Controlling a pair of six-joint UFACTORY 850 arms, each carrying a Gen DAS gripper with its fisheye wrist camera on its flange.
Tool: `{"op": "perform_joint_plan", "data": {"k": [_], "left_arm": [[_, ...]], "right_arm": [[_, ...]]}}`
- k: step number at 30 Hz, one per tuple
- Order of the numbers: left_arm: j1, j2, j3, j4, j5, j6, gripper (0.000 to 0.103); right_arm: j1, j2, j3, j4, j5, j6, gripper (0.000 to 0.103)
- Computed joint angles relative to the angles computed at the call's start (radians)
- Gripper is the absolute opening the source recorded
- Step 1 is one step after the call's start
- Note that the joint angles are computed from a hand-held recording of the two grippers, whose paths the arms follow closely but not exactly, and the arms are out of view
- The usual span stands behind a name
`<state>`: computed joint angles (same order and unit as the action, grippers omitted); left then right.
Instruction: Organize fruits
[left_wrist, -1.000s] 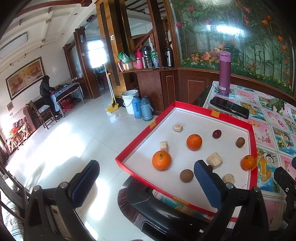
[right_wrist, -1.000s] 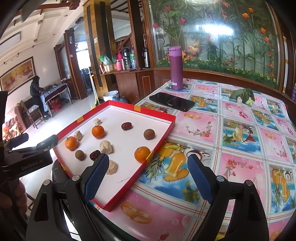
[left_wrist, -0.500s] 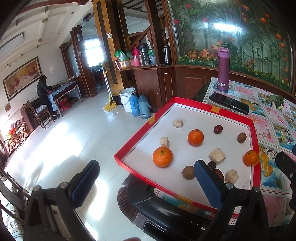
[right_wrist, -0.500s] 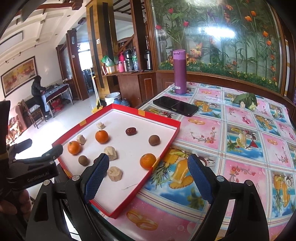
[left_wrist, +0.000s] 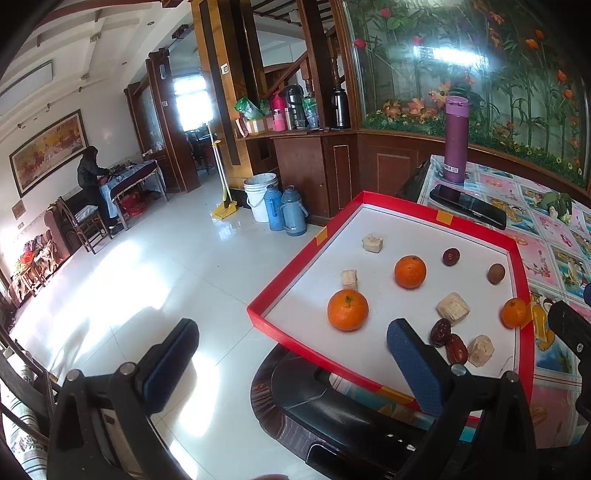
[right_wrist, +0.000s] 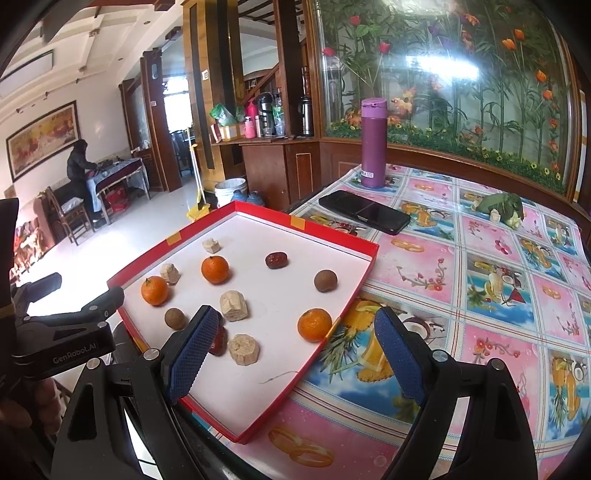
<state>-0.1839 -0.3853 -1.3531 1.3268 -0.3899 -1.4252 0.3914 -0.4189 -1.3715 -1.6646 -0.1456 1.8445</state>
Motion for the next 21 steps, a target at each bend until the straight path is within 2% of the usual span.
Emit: {"op": "perform_joint_plan", "data": {"k": [6,21], "left_arm": [[0.014,0.014,0.017,0.018,0.03,-0.023,0.103],[0.041,0.023,0.023,0.055,0.044,-0.069,0.103]], "right_arm": [[0.005,-0.008,-0.01,0.049,-0.007,-0.053,0.087],[0.023,-0.034,-0.049,0.14,-0.019,-0.169,0.087]]}}
